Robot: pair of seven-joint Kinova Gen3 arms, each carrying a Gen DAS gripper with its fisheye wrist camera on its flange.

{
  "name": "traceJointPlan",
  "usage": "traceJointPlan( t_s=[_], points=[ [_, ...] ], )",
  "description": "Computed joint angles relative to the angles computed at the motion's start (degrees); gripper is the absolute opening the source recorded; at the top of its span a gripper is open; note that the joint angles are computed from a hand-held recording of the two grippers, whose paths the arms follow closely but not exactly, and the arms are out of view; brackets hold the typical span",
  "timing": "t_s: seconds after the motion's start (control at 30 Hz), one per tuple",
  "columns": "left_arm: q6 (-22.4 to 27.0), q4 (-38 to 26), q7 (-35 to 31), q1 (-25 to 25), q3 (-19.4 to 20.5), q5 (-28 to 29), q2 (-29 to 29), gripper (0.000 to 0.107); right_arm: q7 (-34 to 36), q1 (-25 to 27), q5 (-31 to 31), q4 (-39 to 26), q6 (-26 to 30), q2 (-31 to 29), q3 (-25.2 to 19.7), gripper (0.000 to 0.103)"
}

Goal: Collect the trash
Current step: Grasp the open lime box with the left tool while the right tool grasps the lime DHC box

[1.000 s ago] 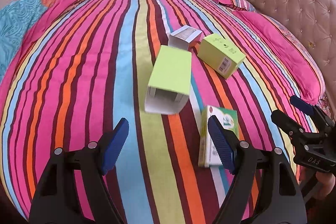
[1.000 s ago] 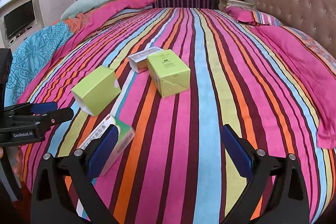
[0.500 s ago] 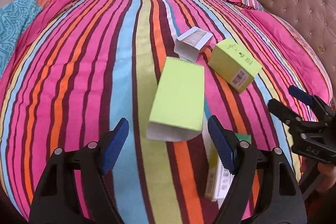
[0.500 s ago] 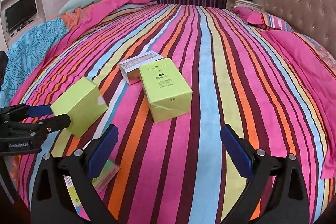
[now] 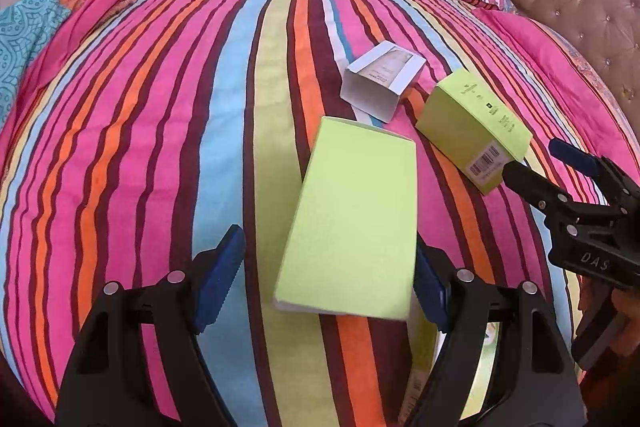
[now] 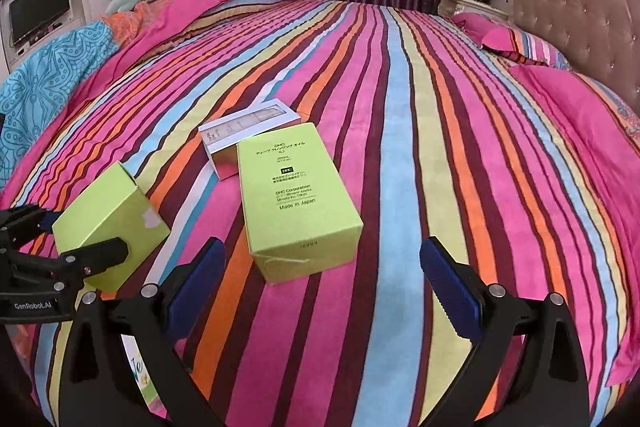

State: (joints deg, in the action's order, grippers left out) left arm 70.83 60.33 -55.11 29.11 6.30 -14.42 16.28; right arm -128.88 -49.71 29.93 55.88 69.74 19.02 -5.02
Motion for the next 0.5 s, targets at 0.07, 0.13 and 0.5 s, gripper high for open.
traceJointPlan(
  t_s=[0.07,0.13,0.5],
  points=[
    [-0.28,-0.05,-0.28,-0.4,0.02,0.52,0.25,0.076,0.48,0.38,-0.49,-0.46,-0.12,0.5,-0.03,0.093],
    [-0.32,-0.35,-0.8,-0.48,-0.01,0.56,0.67,0.076,1.11,0.53,-0.8,-0.9,-0.3,0.86,0.02,0.093],
    [0.97,-3.28,-2.45,0.24,-0.99,0.28,3.55,0.076,4.13,0.72,-2.14,-5.43,1.8,4.8,1.92,0.093]
  ],
)
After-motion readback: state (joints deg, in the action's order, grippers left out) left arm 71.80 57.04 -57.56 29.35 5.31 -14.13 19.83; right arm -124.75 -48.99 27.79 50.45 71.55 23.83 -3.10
